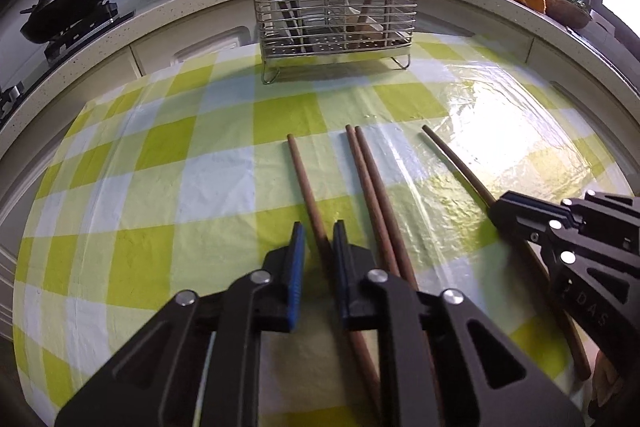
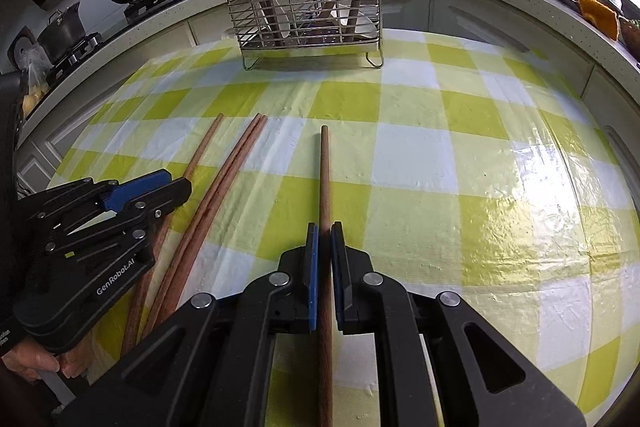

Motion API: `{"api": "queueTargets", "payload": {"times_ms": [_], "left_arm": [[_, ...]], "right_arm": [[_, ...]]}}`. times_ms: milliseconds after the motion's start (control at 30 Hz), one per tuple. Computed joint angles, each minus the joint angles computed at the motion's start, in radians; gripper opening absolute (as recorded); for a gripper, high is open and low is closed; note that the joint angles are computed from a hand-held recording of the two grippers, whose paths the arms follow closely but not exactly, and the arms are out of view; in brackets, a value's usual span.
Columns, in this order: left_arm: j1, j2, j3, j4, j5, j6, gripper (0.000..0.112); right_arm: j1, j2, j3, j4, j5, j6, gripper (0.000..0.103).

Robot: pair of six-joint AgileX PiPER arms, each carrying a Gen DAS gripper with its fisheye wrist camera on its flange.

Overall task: Organize utensils
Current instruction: 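Close the right gripper on a chopstick while the left gripper grasps another, then lift both held chopsticks upright and carry them over the wire rack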

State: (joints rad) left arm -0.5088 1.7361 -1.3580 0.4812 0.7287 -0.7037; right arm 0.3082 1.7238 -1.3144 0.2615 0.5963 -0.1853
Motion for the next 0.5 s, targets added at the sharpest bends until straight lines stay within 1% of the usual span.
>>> {"api": "queueTargets", "payload": {"times_ms": [100,133,200,267,333,400,500], "left_arm": [[0.016,-0.013,0.018,-0.043,-0.034,0.052,0.006],[0.024,-0.018,0.026,-0.064,-0.049,0.077,0.006],[0.047,-0.035,0.046,-0.107,-0.079,0.117,0.006],[0.057,-0.066,0.071,-0.098,-0.104,0.107,0.006],[0.067,-0.105,0.089,-0.087,-0.126,0.099,0.006],[0.073,-0.135,0.091,-0.069,-0.135,0.091,0.006],[0.074,-0.170,0.081,-0.048,-0.142,0.084,0.006]], "right_arm": [[0.046,0.003,-0.013,-0.144,0.001,0.072,0.008],[0.053,0.001,-0.009,-0.160,-0.003,0.075,0.008],[0.036,-0.006,0.001,-0.083,-0.012,0.021,0.008],[0.010,-0.030,0.026,0.017,-0.040,-0.051,0.008],[-0.008,-0.059,0.041,0.082,-0.058,-0.095,0.008],[-0.011,-0.091,0.053,0.099,-0.086,-0.105,0.008],[-0.024,-0.134,0.074,0.191,-0.129,-0.173,0.009]]}}
